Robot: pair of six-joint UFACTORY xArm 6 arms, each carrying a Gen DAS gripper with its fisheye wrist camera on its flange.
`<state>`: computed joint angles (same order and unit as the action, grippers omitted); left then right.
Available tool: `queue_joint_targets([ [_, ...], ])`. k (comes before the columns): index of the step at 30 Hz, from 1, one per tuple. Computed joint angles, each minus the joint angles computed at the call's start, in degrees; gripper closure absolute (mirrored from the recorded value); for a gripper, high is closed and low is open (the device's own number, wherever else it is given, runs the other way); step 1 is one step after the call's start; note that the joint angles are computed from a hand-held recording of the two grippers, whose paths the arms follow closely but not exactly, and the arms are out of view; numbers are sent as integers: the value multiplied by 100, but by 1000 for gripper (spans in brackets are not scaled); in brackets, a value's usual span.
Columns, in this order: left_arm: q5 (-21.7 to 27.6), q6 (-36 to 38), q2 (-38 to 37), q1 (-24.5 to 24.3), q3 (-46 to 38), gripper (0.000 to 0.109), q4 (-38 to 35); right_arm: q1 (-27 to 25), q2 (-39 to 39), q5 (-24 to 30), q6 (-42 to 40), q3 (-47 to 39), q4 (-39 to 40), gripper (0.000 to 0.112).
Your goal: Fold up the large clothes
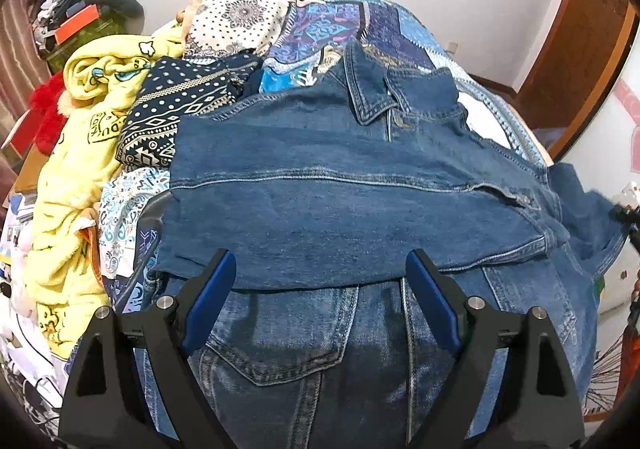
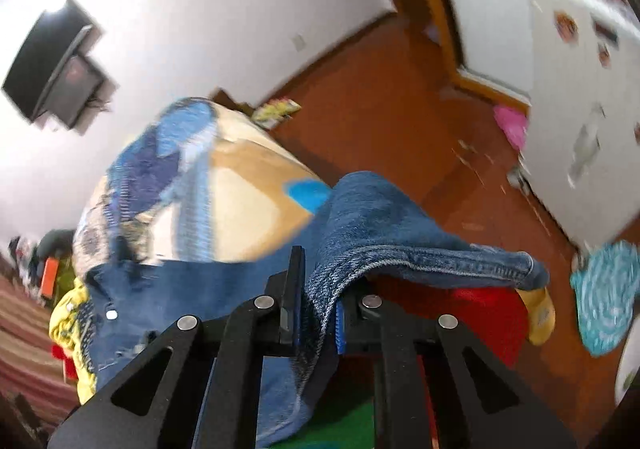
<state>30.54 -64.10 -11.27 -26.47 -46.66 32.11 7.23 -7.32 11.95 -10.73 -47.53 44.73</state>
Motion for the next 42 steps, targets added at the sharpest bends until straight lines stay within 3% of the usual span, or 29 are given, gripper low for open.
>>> queue_joint_targets([
  [7,-96,-66,-370,36,276,22,189,869,-243,-334,-107,-594,-460,102],
  [13,-257,-76,-724,179,631,22,112,1863,145,-205,-1490,-1458,797,102],
  [21,-522,-59,-1298,466,1215,22,-92,2901,1307,256,-1056,-2101,-121,102],
  [29,-529,128,-1604,527,1637,22,-475,3252,2076,1053,227,-2297,-2197,101],
  [33,-570,154,-1575,512,1624,22,-572,3212,2029,1516,215,-2231,-2329,98],
  [37,-442,140,-1399,368,1340,22,-401,3237,1648,1602,122,-1853,-2385,93],
  [42,-287,313,-916,127,665,22,-160,3107,1052,1566,-435,-1351,-1682,71],
])
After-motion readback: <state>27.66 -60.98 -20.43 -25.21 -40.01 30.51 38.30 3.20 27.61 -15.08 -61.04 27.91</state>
